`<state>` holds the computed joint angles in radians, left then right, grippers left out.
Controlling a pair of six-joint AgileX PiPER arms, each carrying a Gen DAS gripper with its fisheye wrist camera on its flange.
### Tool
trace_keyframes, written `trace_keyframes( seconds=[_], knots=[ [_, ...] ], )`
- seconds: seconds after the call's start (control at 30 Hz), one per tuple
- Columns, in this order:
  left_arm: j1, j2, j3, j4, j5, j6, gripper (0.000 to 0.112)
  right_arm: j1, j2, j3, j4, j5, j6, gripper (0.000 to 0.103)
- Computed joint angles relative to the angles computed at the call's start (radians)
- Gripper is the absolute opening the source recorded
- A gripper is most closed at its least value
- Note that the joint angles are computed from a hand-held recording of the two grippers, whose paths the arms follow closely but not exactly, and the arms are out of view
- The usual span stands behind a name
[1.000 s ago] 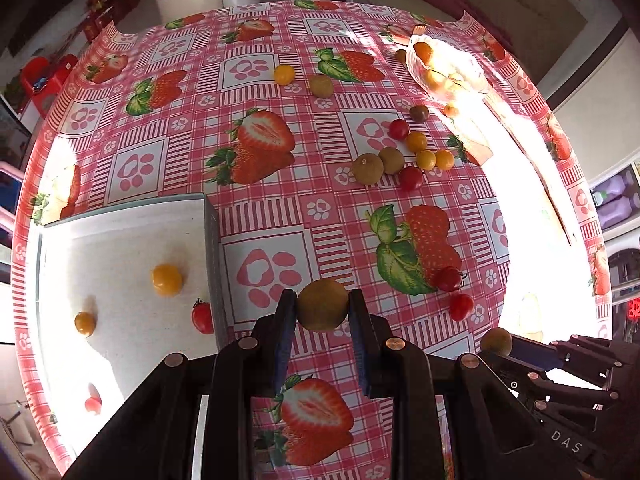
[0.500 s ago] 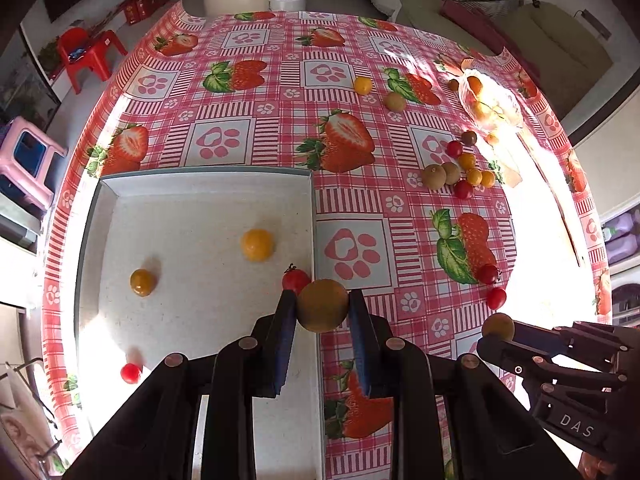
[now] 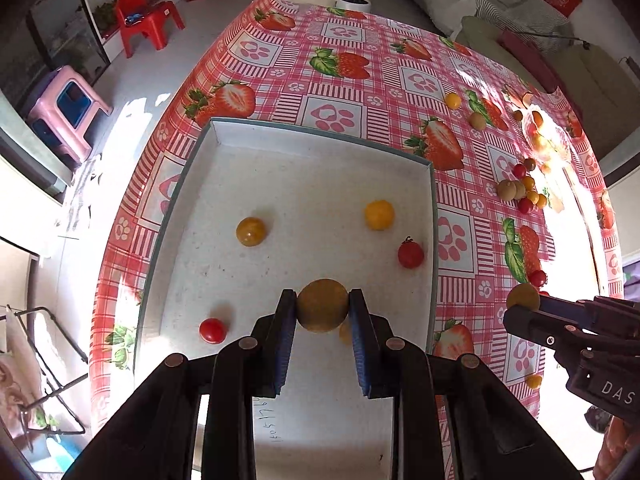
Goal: Organize fruits
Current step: 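Carry the brown fruit with the left tool while the right carries its fruit into the tray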
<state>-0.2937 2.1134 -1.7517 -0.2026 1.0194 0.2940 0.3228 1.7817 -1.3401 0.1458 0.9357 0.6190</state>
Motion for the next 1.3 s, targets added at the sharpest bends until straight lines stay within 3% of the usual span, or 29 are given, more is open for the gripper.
trace_keyframes(
  seconds=[0.57, 1.3],
  knots=[
    [0.051, 0.161, -0.178, 0.083, 0.016, -0.033, 0.028, 0.014, 0.259, -0.328, 0.053, 0.087, -0.086, 0.029],
    [0.057, 0.231, -0.234, 0.111, 0.048, -0.016, 0.028, 0.003, 0.571, -0.711, 0.095, 0.262, -0.125, 0.029]
  ],
)
